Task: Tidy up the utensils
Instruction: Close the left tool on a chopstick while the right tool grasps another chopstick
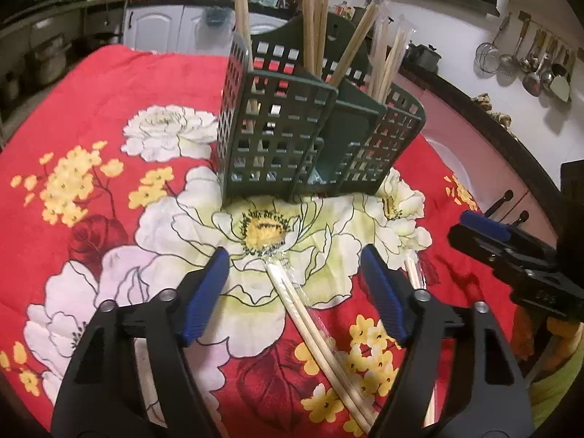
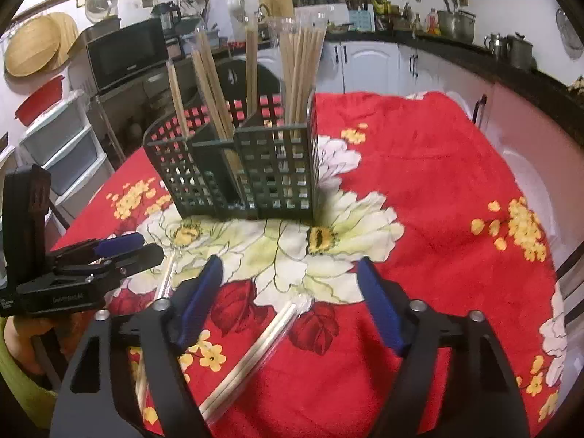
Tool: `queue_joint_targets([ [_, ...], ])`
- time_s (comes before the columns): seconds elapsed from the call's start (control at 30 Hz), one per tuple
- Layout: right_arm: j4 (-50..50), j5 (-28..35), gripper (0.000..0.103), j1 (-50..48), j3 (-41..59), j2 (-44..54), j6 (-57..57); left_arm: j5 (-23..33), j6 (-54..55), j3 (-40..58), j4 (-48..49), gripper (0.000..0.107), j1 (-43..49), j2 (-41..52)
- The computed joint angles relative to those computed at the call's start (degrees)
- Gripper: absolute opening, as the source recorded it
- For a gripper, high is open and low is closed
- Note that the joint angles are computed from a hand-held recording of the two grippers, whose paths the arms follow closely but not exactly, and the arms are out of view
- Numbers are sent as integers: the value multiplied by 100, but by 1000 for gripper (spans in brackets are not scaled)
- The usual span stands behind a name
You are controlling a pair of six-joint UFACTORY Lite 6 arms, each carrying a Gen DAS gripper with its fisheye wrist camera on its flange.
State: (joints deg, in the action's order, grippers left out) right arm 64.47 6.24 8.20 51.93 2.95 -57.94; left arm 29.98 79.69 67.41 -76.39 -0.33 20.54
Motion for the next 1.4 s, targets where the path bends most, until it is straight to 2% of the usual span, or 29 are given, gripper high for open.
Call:
queue_joint_targets([
  [0.27,-546,141,59,-9,285,574,666,167,-396,371,284,54,-34,524],
  [0.5,-94,506,51,-136,513,1062,349,154,-654,671,447,52,-75,844],
  [0.57,-74,596,41,-156,582,1193,361,122,-759,772,543,52,-108,918],
  [0.67,-76,529,39,-115,596,1262,387,65,-866,897,658,50,-139,1000],
  [0.73,-6,534,38,-122,594,1270,315,-68,-927,950,733,45,-193,1026],
  [0.9,366,517,18,-215,577,1302,26,-222,-961,1019,780,28,-221,1085],
  [1.03,943,624,8,-298,548,1301,-529,-172,-1000,1117,803,20,-137,1174],
  [1.17,1285,651,7,-312,495,1230,-842,-175,-893,1092,761,14,-107,1161],
  [1.4,1826,621,6,-248,301,889,-1368,-33,-581,972,567,11,-78,1052],
])
